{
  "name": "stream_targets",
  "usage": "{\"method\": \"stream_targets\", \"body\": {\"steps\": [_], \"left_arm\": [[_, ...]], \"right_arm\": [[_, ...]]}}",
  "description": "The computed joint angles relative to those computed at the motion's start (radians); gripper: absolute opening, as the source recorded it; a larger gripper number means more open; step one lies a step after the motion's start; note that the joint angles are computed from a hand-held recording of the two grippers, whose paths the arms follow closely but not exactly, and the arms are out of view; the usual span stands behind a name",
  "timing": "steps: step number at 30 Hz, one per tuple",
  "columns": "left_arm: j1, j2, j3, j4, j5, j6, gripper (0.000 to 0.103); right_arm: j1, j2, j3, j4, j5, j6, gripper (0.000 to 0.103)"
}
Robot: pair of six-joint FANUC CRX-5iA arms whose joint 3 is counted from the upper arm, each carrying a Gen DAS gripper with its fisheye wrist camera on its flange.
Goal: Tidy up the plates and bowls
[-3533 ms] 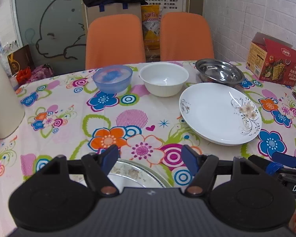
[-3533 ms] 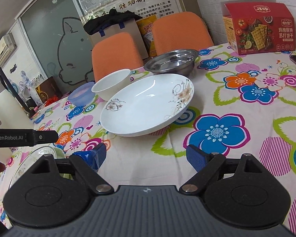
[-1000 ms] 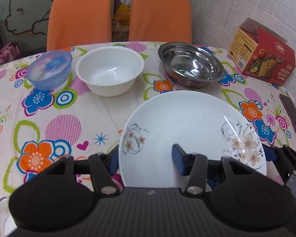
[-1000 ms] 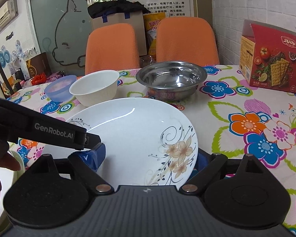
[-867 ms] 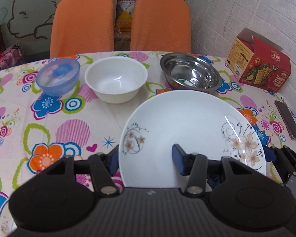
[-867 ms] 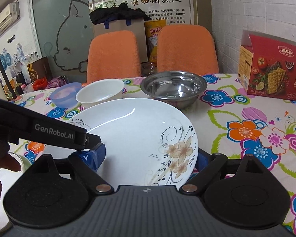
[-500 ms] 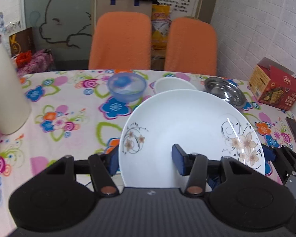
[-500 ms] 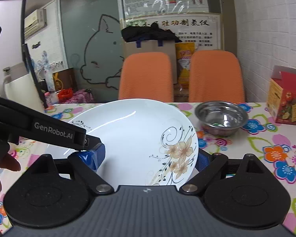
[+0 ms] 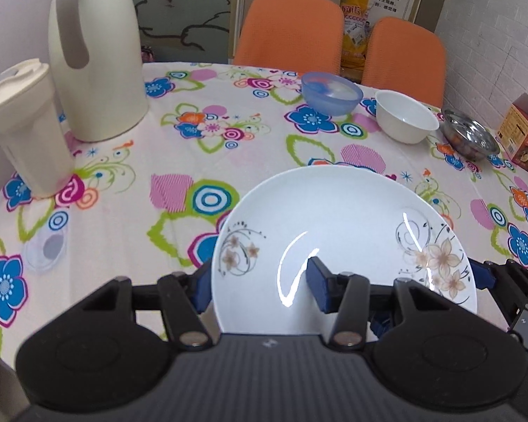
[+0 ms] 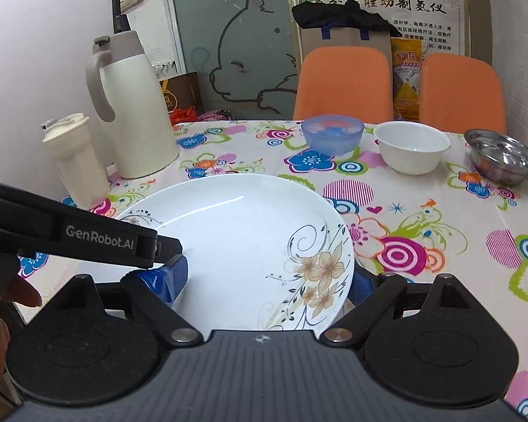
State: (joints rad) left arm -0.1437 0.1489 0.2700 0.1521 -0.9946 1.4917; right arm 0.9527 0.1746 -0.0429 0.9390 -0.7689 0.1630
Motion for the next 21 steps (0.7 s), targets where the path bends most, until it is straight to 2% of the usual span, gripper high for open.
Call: {"method": "stream_targets", "body": {"steps": [6,15,21], "left_arm": [[-0.003,-0.007,-0.055,0.038,0.036,-0.006,0.05],[0.014,-0.026,-0.118,0.107,0.106,-0.047,0.051],[-0.003,-0.039,-0.123,0.049,0.141,-0.029,0.053]], "right_arm": [[0.017,-0.011,-0.037,0.018,-0.03,-0.036,0.079],[0.005,-0.031,-0.087,0.085,0.01,-0.126,0.077],[0.016,-0.016,-0.067,0.087,-0.03,-0.104,0.077]]}}
